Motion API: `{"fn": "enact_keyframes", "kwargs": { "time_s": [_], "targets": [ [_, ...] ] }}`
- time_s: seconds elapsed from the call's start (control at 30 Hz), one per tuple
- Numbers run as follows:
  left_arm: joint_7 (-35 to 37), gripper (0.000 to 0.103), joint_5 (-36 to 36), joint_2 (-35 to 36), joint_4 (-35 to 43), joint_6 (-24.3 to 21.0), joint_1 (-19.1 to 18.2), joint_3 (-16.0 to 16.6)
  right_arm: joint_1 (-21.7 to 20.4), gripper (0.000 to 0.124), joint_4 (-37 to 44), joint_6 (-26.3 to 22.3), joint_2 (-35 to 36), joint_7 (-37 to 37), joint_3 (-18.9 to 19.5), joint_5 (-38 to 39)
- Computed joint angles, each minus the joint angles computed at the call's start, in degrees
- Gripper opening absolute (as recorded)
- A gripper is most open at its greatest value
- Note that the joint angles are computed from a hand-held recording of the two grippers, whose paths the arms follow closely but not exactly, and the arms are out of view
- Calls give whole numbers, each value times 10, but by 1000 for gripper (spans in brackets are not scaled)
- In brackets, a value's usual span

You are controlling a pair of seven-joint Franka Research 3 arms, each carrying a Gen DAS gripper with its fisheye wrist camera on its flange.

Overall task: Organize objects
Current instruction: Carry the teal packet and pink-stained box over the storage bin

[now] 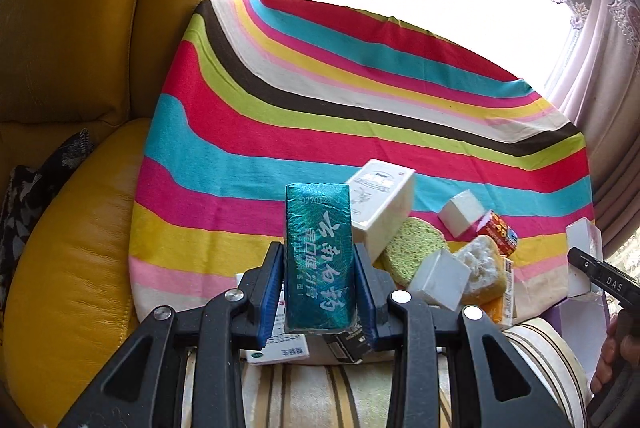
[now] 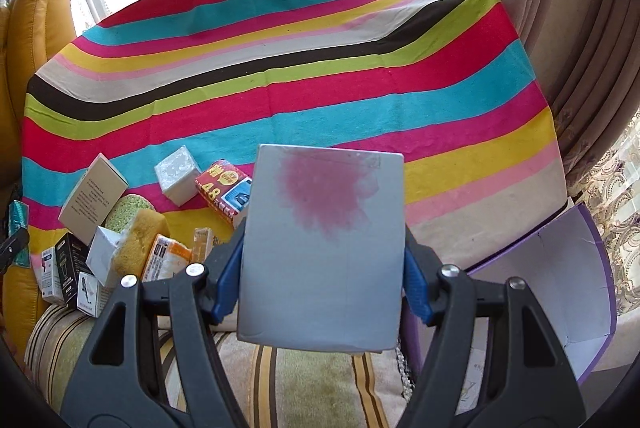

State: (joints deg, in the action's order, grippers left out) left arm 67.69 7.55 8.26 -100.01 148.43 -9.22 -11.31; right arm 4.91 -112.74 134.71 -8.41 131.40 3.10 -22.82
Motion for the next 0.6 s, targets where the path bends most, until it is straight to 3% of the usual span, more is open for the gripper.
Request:
{"fn": "enact_keyframes", "kwargs": {
  "time_s": [0.3, 0.6],
  "targets": [
    [74, 35, -75, -27, -20, 10, -23, -30, -13, 70, -66, 3, -80, 4, 21, -18],
    [134, 35, -125, -24, -3, -12, -63, -52, -46, 70, -125, -5, -160, -26, 36, -20]
  ]
}}
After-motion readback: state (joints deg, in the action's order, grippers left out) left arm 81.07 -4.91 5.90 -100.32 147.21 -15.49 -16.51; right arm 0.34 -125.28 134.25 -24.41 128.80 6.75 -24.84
